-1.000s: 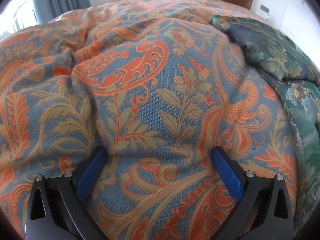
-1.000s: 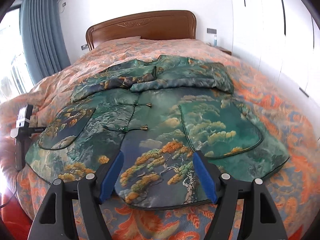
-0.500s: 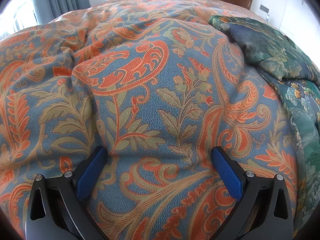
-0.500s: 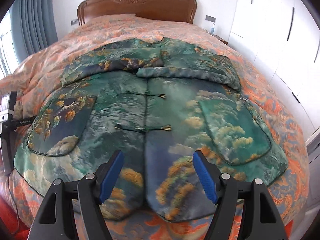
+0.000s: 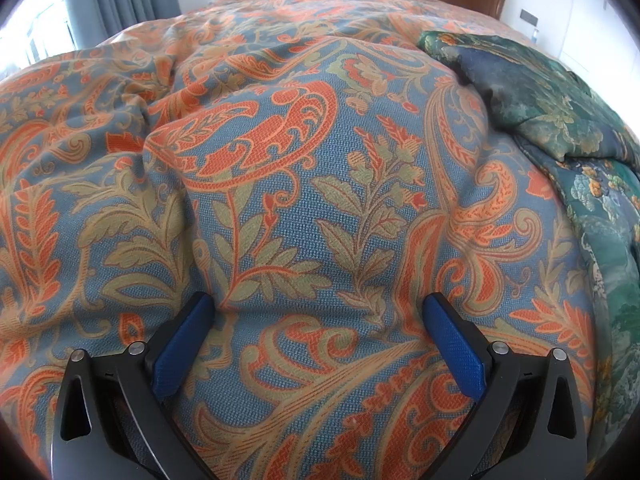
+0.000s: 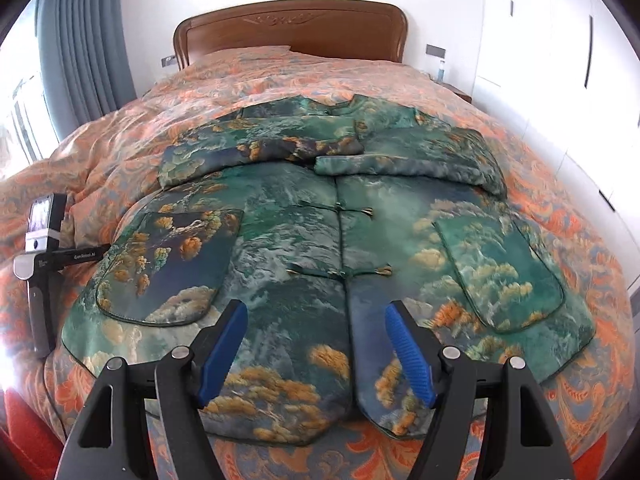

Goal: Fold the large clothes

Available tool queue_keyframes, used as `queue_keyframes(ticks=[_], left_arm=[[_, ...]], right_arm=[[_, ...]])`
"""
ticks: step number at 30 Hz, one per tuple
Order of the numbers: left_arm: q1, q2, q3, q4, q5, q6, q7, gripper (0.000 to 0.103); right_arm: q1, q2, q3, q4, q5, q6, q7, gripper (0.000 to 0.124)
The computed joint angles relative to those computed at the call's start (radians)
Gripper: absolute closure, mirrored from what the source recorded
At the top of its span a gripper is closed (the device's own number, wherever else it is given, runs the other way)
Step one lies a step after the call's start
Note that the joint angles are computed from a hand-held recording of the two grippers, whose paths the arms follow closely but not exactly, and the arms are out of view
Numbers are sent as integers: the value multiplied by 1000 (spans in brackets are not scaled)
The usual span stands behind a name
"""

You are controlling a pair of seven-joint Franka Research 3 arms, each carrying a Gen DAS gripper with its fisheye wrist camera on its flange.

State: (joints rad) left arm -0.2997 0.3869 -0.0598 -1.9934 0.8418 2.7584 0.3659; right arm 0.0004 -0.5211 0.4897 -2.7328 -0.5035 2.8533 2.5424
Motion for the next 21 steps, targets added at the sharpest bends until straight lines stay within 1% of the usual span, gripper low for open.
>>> queue_keyframes(ticks=[1,6,8,10,12,14,17,21], left_arm=[[0,0,0,0,0,0,0,0],[0,-1,0,-1,-1,0,1,0],[0,-1,0,-1,-2,1,1,0],[-1,-1,0,-1,-2,1,1,0],[-1,-2,1,-2,-1,2,0,0],[-2,-2,1,-2,-1,1,-1,0],[-2,-2,1,-3,1,2,-3,0],[0,-3,0,-4,-1,2,-1,0]], right_arm=[[7,-20,-14,-16,6,8,-1,51],[-2,-104,-30,-74,51,41,-14,51],[-14,-122,-13,-82,72,32,-20,51],[-24,-120,4,-78,96,10,-12,51],[-23,-101,8,-66,118,-11,-5,51],[-29,-80,20,-45,119,-35,12,51],[-42,-39,47,0,79,-82,40,51],[-27,18,56,58,10,-152,78,51]])
